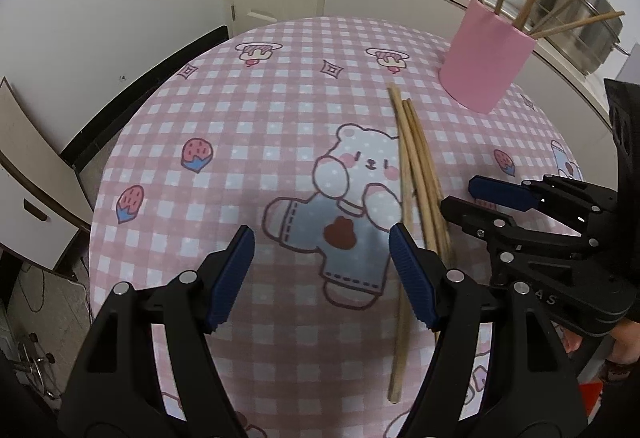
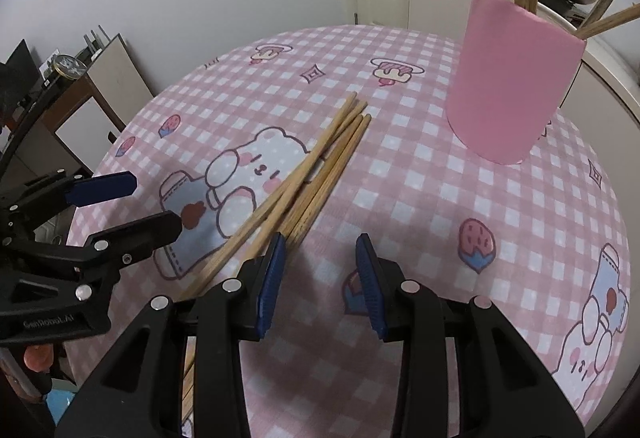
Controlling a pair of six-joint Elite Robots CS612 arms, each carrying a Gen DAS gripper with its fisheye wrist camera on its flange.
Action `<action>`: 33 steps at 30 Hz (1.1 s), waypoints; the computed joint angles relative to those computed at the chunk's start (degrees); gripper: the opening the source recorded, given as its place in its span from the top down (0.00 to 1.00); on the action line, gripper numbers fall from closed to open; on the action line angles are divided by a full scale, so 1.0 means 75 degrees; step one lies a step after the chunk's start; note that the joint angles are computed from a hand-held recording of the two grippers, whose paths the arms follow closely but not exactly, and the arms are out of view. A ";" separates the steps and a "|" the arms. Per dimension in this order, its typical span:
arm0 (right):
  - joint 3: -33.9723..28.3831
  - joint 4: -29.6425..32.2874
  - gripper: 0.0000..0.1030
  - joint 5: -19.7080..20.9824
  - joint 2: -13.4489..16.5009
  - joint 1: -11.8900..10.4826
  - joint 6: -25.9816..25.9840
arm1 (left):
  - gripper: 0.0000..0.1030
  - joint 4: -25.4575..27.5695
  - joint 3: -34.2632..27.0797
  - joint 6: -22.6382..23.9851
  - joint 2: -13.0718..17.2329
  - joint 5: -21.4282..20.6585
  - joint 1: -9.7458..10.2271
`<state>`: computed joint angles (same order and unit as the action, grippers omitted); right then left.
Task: Organize utensils
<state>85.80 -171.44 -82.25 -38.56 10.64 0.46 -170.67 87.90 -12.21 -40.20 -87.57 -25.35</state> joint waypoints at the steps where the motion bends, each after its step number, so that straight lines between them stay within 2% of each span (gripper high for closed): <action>1: 0.0002 0.0019 0.65 0.0025 -0.0003 -0.0009 0.0015 | 0.33 0.0003 0.0007 -0.0013 -0.0004 -0.0002 0.0007; 10: -0.0096 0.0132 0.63 -0.0305 0.0020 0.0064 0.0017 | 0.33 0.0032 -0.0030 -0.0149 0.0012 0.0028 0.0006; 19: -0.0077 0.0352 0.62 -0.0080 -0.0032 0.0029 0.0116 | 0.33 0.0058 -0.0047 -0.0190 0.0012 0.0033 0.0009; 29: -0.0019 0.0575 0.62 -0.0577 -0.0115 0.0076 0.0118 | 0.33 0.0071 -0.0024 -0.0181 -0.0010 0.0046 0.0001; 30: 0.0037 0.0401 0.62 -0.0472 -0.0125 0.0054 0.0203 | 0.33 0.0065 -0.0024 -0.0200 -0.0010 0.0064 0.0001; 31: 0.0119 0.0123 0.62 -0.0129 -0.0141 0.0000 0.0340 | 0.33 0.0049 -0.0022 -0.0226 -0.0009 0.0091 0.0001; 33: 0.0105 0.0128 0.62 -0.0064 -0.0152 0.0021 0.0354 | 0.33 0.0071 -0.0038 -0.0248 -0.0006 0.0056 0.0008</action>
<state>86.59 -170.47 -82.73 -39.70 10.79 3.11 -170.14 87.62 -14.07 -40.24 -87.15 -25.29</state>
